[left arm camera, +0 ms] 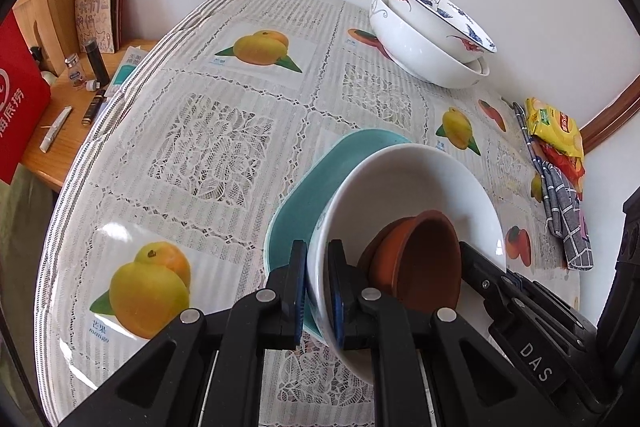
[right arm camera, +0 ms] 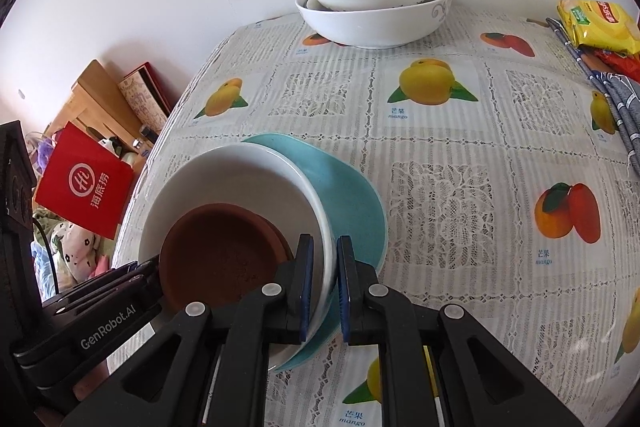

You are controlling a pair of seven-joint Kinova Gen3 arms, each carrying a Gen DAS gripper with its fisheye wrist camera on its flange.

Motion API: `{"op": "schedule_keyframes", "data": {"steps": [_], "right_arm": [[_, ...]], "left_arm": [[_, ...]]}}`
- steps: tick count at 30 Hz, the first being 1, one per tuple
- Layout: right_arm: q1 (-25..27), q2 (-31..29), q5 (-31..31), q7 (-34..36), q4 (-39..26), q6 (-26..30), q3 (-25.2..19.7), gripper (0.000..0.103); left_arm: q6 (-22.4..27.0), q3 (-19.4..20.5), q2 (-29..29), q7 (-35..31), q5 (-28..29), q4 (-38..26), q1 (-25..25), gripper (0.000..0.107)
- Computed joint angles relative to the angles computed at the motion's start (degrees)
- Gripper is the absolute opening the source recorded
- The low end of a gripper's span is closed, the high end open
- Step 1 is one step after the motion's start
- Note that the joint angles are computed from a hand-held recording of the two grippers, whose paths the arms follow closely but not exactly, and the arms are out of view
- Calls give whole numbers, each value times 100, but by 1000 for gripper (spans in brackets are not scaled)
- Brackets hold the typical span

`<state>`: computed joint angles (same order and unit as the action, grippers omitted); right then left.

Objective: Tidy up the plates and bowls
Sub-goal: 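Lower the white bowl onto the light-blue plate and open the left gripper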

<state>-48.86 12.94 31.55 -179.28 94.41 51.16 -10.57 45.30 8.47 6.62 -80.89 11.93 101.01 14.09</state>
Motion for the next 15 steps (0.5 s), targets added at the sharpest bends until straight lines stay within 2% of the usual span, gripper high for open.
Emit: {"op": "schedule_keyframes", "data": {"steps": [7,13,15], "right_arm": [[-145,150,182,198,-213,333,6,13],[-282,177,358,239,-312,596,28,13],[-286,146,389,250,-293,605,21,15]], "left_arm": [[54,-6,45,-81,41,-38,-32,11],[-10,-6,-45,165,-304,-37,98,11],[50,1,-40,226,-415,-82,130,15]]}}
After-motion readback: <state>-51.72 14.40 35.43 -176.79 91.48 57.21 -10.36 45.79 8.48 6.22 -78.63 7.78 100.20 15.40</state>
